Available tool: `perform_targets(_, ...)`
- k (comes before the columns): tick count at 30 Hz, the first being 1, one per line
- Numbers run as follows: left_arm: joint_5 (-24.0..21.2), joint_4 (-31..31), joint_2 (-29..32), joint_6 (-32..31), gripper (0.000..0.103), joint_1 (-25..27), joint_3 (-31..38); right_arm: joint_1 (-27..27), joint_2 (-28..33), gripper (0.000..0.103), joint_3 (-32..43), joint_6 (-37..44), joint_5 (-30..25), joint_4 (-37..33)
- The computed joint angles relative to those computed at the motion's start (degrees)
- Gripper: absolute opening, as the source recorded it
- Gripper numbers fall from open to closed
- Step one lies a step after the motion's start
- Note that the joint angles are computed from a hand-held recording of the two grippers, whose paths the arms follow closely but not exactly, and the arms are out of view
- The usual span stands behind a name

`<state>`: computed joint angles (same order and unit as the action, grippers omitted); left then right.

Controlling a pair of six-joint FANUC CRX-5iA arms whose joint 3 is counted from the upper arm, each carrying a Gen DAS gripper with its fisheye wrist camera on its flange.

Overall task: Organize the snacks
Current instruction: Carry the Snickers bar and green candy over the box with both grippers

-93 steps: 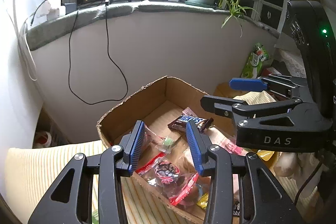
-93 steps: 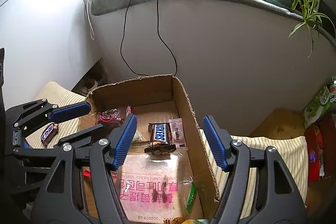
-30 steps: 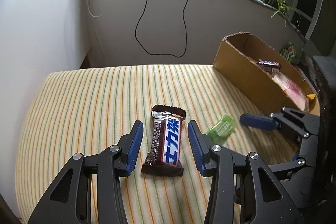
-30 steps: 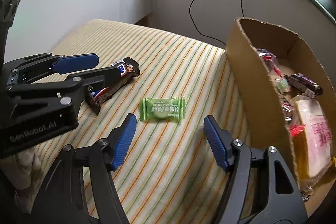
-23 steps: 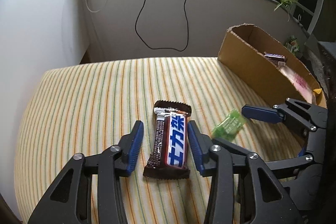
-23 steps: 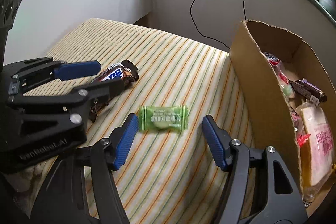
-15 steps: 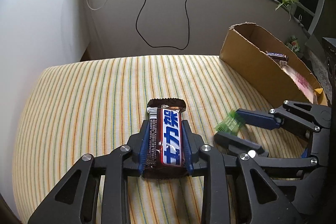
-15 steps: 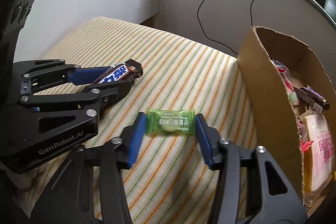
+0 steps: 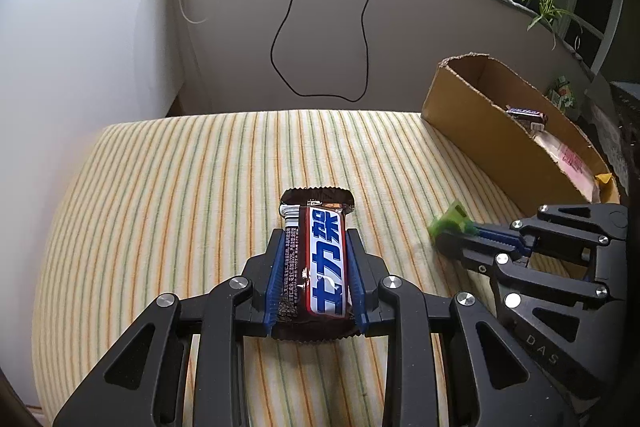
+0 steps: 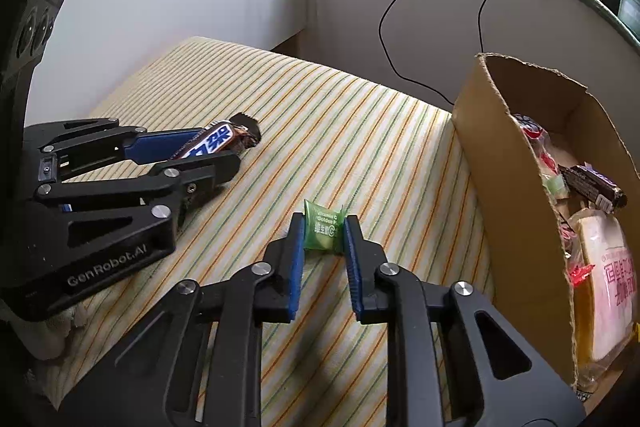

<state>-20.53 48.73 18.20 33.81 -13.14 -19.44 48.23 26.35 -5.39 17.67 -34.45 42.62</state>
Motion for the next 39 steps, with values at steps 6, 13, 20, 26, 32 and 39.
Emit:
perform_targets(6,0.7,-0.3,-1.0,0.5,0.027,-0.1,-0.8,-0.3,-1.1,0.006,-1.7,-0.4,2.1,-1.0)
perform_targets(13,1.8,1.9,-1.7,-1.2,0.027,-0.6,-2.0,-0.9,-4.0,0.005,-6.2,-6.0,5.6,2.9)
perform_targets(20,3.1,6.7,-3.5,-5.0,0.027,-1.3,-3.9,-1.4,-7.6,0.005,-10.6,-12.3,8.2,8.6)
perform_targets(26,4.1,10.0,-4.4,-7.3,0.027,-2.6,-4.2,-1.8,-11.7,0.005,-14.5,-16.6,9.0,14.1)
perform_targets(32,4.4,12.6,-4.7,-9.4,0.027,-4.6,-3.5,-2.7,-15.5,0.005,-17.0,-18.9,8.8,16.9)
perform_targets(39,4.0,14.4,-4.1,-11.1,0.027,-7.4,-1.8,-5.4,-19.0,0.005,-19.7,-21.3,8.3,20.3)
